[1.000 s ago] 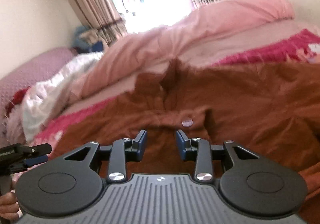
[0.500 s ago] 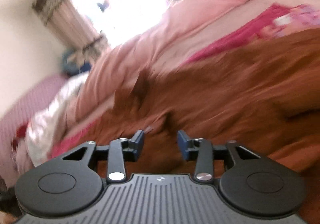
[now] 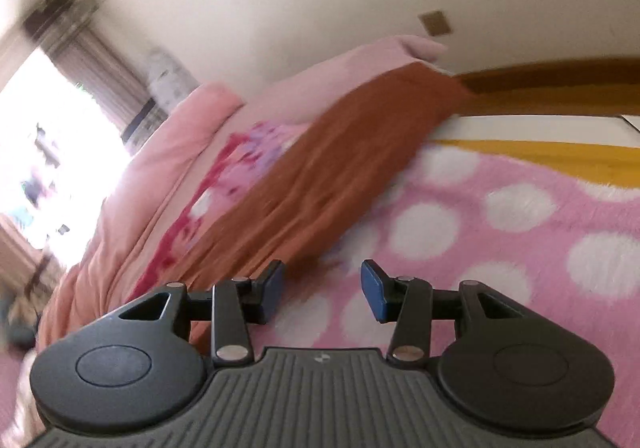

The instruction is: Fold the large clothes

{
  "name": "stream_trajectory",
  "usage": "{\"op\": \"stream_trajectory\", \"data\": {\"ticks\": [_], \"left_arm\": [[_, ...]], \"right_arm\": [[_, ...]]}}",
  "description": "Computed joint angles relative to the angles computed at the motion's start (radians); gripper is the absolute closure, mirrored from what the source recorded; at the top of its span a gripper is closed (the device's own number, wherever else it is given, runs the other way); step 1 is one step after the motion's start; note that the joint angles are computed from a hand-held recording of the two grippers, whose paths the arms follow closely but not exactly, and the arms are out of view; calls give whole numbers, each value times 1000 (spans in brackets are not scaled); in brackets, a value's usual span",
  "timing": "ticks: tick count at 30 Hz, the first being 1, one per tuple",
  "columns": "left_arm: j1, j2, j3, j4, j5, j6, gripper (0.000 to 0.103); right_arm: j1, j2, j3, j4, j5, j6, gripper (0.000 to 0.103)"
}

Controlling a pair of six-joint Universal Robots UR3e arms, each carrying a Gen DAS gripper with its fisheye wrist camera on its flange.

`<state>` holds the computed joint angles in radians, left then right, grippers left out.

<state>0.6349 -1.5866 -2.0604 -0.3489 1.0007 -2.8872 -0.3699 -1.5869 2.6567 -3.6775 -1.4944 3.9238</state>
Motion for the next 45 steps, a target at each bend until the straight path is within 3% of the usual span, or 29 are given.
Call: {"op": "stream_trajectory", "data": {"ticks": [5, 8, 13, 21, 22, 24, 26, 32, 36, 41, 43, 44, 45], "left_arm": [[-30, -29, 10, 15, 39, -34, 32], [-46, -43, 15, 30, 74, -44, 32], [-51, -51, 28, 31, 96, -52, 32], [-65, -63, 44, 31, 111, -62, 32], [-63, -62, 44, 28, 107, -58, 32], [-57, -56, 42, 22, 98, -50, 32], [-52, -51, 40, 19, 90, -46, 32], [-31, -33, 31, 13, 50, -42, 32], [-23, -18, 16, 12, 31, -33, 32], [3, 4, -14, 20, -10, -58, 32], [16, 6, -16, 16, -37, -92, 32], [26, 4, -10, -1, -65, -102, 32], [35, 1, -2, -20, -96, -112, 32]], "right_arm": [[-82, 174, -3, -188, 25, 22, 51], [-95, 245, -57, -226, 16, 61, 51], [-156, 305, -134, -236, 38, 87, 50], [-142, 334, -203, -198, -21, 148, 50], [-133, 327, -207, -188, -33, 148, 52], [-114, 333, -244, -174, -61, 124, 84], [-75, 306, -275, -137, -108, 74, 92], [126, 209, -404, -80, -198, -17, 95], [374, 281, -668, -6, -248, -165, 95], [646, 514, -1103, 129, -177, -265, 93], [719, 632, -1279, 200, -109, -275, 82], [754, 703, -1378, 243, -84, -273, 72], [783, 764, -1471, 305, -63, -281, 51]]}}
